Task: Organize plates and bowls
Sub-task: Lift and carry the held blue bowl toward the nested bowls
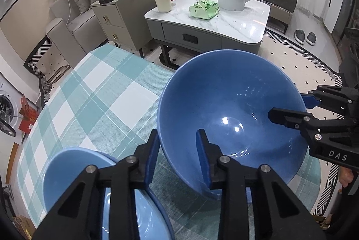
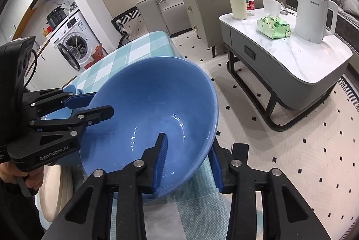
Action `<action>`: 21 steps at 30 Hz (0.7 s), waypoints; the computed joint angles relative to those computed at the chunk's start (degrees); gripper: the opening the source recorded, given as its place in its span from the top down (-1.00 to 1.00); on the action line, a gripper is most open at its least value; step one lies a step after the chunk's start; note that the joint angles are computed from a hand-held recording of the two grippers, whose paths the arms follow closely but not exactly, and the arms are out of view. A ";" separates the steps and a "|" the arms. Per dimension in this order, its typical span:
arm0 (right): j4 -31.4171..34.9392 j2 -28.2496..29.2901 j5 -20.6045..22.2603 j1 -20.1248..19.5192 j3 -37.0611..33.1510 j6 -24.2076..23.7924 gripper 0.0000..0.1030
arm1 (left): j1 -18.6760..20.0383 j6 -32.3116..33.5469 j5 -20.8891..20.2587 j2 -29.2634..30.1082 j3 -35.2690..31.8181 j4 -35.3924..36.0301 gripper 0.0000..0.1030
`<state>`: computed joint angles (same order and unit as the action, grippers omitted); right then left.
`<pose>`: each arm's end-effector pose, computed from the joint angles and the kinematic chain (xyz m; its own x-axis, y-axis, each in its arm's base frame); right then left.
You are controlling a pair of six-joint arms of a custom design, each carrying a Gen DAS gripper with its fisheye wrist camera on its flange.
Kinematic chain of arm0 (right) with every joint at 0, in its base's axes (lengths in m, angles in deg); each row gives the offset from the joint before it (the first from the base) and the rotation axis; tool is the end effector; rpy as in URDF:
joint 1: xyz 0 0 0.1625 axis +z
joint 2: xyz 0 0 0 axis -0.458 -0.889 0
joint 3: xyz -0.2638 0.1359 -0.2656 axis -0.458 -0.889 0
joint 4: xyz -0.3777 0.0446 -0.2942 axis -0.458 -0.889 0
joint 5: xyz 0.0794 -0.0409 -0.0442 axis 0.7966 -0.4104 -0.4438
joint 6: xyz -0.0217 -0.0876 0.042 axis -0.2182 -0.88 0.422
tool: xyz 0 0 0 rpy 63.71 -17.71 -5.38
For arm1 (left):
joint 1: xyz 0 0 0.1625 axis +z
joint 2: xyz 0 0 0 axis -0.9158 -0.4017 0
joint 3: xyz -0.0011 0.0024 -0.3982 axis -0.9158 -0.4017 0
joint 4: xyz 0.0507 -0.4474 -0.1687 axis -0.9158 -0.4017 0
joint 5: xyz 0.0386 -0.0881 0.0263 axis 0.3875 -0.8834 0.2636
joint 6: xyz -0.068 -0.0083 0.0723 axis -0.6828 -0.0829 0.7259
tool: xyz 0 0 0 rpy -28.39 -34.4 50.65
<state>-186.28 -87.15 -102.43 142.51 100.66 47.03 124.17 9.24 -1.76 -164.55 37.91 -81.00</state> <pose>0.3507 -0.5827 0.0375 -0.8159 -0.0426 0.5767 -0.3204 0.8636 -0.3894 -0.1578 -0.6207 0.2488 -0.4855 0.5782 -0.6557 0.7496 0.6613 0.0281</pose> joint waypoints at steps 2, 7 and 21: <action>-0.09 0.10 -0.51 0.03 -0.07 0.07 0.35 | -0.13 0.17 0.27 -0.05 0.10 -0.42 0.44; -0.56 0.35 -0.83 0.21 -0.20 -0.16 0.37 | -0.19 0.19 0.22 -0.33 0.14 -0.94 0.45; -2.32 0.04 -1.35 0.61 0.23 -0.20 0.37 | -0.58 0.13 -0.41 -1.03 0.69 -2.13 0.45</action>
